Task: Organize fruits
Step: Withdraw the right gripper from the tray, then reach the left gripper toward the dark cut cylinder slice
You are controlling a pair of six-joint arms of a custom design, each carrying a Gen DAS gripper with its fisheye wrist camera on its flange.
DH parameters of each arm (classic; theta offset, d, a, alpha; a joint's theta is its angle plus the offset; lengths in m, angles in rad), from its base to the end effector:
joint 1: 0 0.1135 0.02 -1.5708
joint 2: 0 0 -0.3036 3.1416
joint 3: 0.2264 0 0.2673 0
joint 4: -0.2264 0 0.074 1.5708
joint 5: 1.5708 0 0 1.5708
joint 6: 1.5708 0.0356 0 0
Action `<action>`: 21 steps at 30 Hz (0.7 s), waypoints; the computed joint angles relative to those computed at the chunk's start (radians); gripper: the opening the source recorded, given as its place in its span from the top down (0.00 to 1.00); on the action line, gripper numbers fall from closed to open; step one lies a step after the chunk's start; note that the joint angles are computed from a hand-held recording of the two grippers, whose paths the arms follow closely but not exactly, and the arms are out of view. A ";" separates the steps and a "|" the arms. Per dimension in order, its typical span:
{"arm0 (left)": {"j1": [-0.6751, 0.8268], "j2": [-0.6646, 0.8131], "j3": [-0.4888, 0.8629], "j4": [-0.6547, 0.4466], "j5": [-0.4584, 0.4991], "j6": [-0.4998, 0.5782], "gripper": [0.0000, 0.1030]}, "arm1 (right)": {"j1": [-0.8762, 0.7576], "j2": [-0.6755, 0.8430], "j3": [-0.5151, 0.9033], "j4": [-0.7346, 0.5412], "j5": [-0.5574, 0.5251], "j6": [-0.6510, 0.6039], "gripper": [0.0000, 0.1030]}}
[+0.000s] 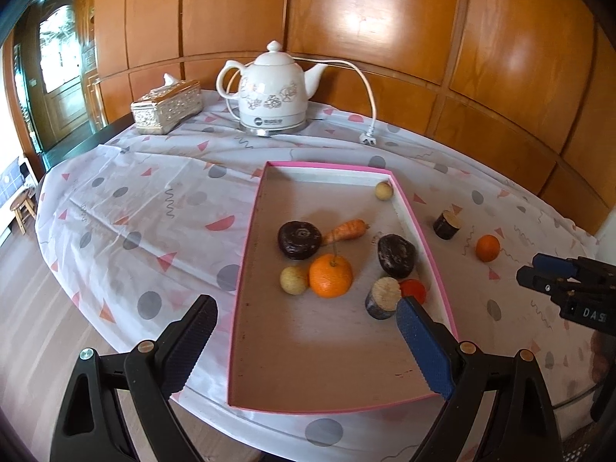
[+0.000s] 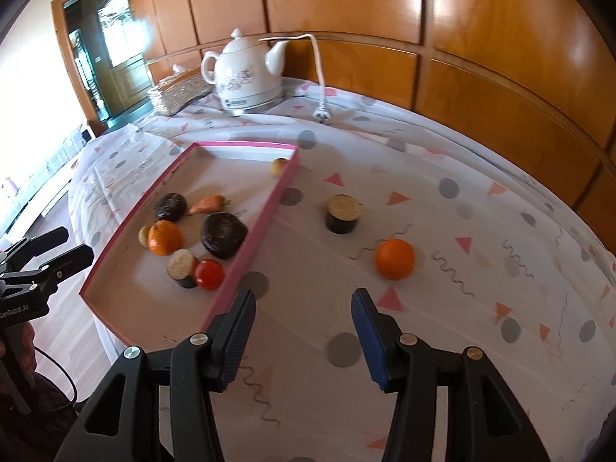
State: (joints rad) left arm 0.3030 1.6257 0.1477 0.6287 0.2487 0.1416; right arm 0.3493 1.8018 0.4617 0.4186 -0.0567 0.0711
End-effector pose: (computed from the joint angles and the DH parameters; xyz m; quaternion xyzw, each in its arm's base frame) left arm 0.1861 0.0490 0.0814 -0.0312 0.9289 -0.0360 0.3672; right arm 0.2565 0.0956 0.0819 -0.1403 0.9370 0.0928 0.3062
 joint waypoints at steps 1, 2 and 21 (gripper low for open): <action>-0.012 0.000 -0.001 0.002 -0.005 -0.003 0.08 | -0.013 -0.005 -0.006 0.002 -0.003 -0.002 0.49; -0.024 -0.001 0.000 0.001 -0.010 -0.006 0.08 | -0.023 -0.008 -0.012 0.005 -0.004 -0.004 0.49; -0.367 0.025 0.032 0.003 -0.169 -0.071 0.08 | -0.287 -0.093 -0.093 -0.010 -0.021 -0.104 0.49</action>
State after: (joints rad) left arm -0.0644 1.6505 0.1796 0.6315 0.0794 0.0711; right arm 0.0619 1.7084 0.3685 0.4089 -0.0782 -0.0326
